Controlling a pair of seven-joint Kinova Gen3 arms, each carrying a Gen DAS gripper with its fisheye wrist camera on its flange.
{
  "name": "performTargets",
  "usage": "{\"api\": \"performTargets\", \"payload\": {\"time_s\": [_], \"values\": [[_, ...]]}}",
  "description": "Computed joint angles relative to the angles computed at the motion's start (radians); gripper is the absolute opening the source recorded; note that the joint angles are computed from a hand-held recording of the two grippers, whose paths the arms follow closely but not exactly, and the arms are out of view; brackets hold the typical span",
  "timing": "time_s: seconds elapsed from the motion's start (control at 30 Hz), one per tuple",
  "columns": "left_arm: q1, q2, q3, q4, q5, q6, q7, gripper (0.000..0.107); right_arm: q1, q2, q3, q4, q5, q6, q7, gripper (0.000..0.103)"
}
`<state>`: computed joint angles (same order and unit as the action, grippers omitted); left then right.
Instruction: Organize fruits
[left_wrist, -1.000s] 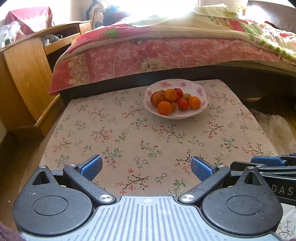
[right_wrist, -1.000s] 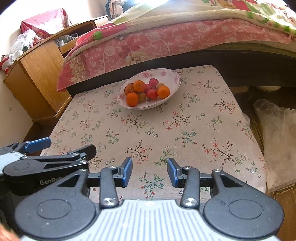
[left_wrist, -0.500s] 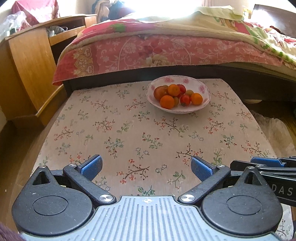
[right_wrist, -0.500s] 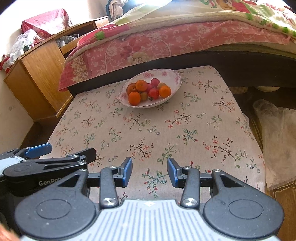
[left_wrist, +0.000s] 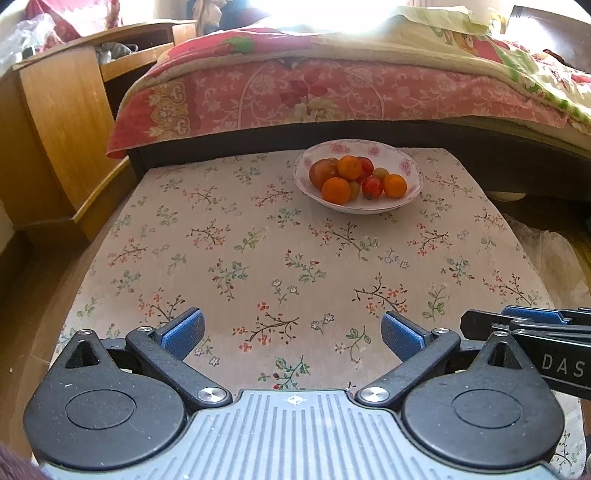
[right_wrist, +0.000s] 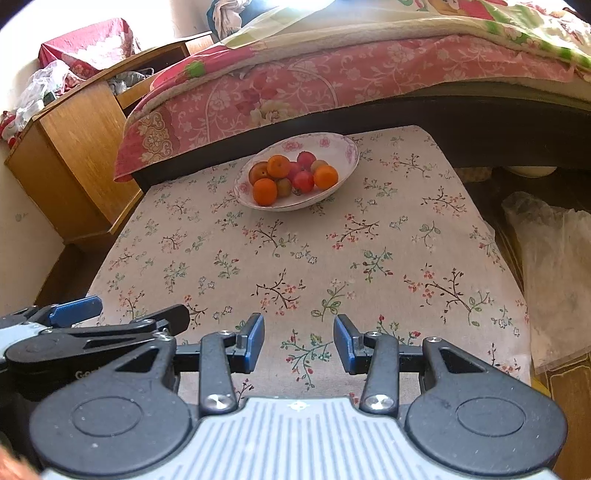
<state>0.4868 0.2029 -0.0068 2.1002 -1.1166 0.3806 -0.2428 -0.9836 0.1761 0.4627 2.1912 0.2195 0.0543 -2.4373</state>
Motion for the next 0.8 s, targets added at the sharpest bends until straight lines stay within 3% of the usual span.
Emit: {"api": "performTargets", "payload": {"time_s": [0.23, 0.8], "values": [[0.002, 0.006, 0.003, -0.001, 0.006, 0.01, -0.006, 0.103, 0.065, 0.006, -0.066, 0.003, -0.028, -0.006, 0.028, 0.044], [0.014, 0.008, -0.001, 0.012, -0.042, 0.014, 0.043, 0.102, 0.111, 0.01, -0.112, 0.006, -0.099, -0.013, 0.098, 0.044]]}}
